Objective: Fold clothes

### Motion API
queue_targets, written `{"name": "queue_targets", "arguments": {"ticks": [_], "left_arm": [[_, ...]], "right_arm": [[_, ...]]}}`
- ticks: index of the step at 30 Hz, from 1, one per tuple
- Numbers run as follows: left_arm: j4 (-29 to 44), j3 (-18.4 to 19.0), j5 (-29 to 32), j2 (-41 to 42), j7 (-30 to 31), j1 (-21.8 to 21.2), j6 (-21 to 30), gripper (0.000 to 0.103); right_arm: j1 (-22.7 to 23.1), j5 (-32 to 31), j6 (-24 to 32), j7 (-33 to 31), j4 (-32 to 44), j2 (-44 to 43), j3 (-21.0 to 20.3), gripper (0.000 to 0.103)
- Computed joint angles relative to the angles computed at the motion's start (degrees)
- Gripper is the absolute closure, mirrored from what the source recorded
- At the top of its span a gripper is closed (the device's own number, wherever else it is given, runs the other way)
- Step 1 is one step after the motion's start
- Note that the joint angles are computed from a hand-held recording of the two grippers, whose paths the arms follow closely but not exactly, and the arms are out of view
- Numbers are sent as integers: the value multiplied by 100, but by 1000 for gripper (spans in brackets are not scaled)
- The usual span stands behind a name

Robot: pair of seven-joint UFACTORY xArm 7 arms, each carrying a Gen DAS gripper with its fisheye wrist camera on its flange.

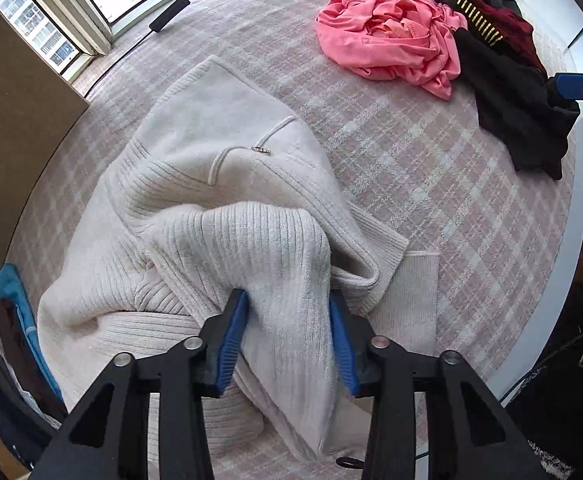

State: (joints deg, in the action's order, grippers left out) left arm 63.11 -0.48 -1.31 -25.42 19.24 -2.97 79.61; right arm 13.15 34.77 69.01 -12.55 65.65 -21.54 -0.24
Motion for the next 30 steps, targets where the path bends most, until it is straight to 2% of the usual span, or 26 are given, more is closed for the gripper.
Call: {"name": "queue_targets", "arguments": {"ticks": [2, 3, 6, 11, 13, 15, 18, 20, 22, 26, 29, 30], "left_arm": [[464, 434, -754, 110, -16, 71, 297, 93], [645, 550, -879, 45, -43, 161, 351, 93], [1162, 735, -650, -215, -64, 493, 339, 93], [1902, 1498, -395, -532, -7, 1177, 442, 93], [1836, 1696, 133, -608, 47, 1606, 474, 92], [1274, 1635, 1111, -772, 117, 2158, 409, 89], [528, 1605, 1892, -984, 152, 2751, 443, 93], [357, 1825, 1533, -1239, 291, 2657, 634, 91], [154, 1805, 1190, -1505, 436, 2513, 733, 86], [-178, 1742, 355, -1684, 469, 2097, 1088, 67], [-798, 1388, 508, -1814, 511, 1956, 831, 67], [-997, 1290, 601, -1811, 499, 1932, 734, 67]], "right_arm": [[-6, 73, 27, -25, -82, -21, -45, 59], [16, 101, 28, -67, -92, 9, -33, 59], [101, 175, 48, -188, -38, 181, 41, 59], [379, 142, 4, -395, 404, 747, 419, 59], [505, 110, 4, -453, 672, 1031, 580, 59], [617, 10, 6, -434, 916, 1294, 745, 59], [786, -142, 15, -415, 1267, 1655, 959, 59], [896, -234, 15, -417, 1476, 1867, 1079, 59], [991, -366, 32, -400, 1651, 2050, 1174, 59], [1095, -256, 84, -450, 1715, 2198, 1255, 59], [1194, -139, -8, -530, 1526, 2182, 1332, 45], [1254, -242, -94, -496, 1507, 2229, 1377, 44]]}}
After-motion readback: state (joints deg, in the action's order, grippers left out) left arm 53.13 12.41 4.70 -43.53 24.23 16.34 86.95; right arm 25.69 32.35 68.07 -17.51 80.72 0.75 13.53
